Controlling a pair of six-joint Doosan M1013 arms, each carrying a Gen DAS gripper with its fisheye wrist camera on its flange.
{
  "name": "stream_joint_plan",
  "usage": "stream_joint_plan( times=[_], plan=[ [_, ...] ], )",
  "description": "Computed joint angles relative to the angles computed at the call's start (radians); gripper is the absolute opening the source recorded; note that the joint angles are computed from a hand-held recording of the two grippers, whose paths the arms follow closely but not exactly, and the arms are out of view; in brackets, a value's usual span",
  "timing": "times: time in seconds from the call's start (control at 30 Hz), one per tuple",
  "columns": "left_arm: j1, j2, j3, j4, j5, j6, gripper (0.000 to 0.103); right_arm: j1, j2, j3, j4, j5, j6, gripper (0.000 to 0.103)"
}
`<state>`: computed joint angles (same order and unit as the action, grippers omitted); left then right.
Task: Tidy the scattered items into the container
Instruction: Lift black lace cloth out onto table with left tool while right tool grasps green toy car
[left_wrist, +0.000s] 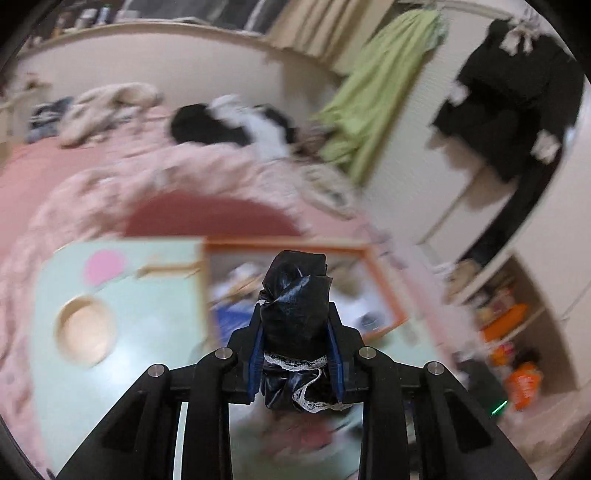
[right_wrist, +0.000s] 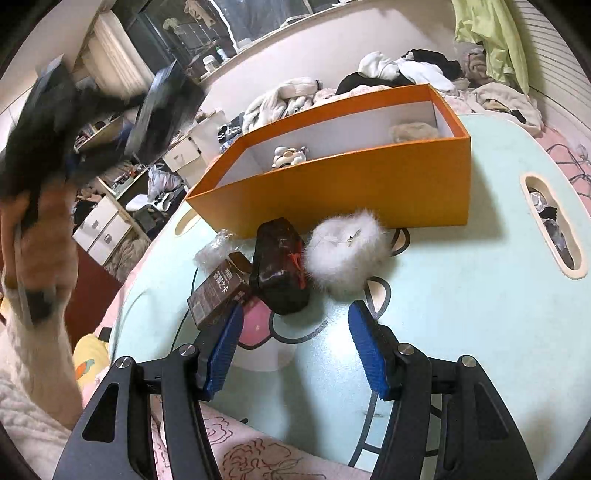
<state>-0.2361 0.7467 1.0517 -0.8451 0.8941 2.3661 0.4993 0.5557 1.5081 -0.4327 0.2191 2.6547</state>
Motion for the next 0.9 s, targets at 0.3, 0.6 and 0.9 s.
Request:
stream_joint_plan(
  times=[0.3,0.6,0.9],
  plan=[
    [0.042,0.000,0.093,0.060,-0.048,-0.078,0.027,-0.013,-0.033,-0.022,0.001,-0.025,-0.140,0.060],
    [0.009,0.014,0.121,0.019,-0.025,-0.004,0.033,-0.116,0.160,-0.476,0.563,0.595,-0.517,0.037],
    [0.016,-0.006,0.171,-0.079,-0.089,0.063,0.083,-0.146,0.353,-0.751,0.706,0.942,-0.560,0.045]
  ],
)
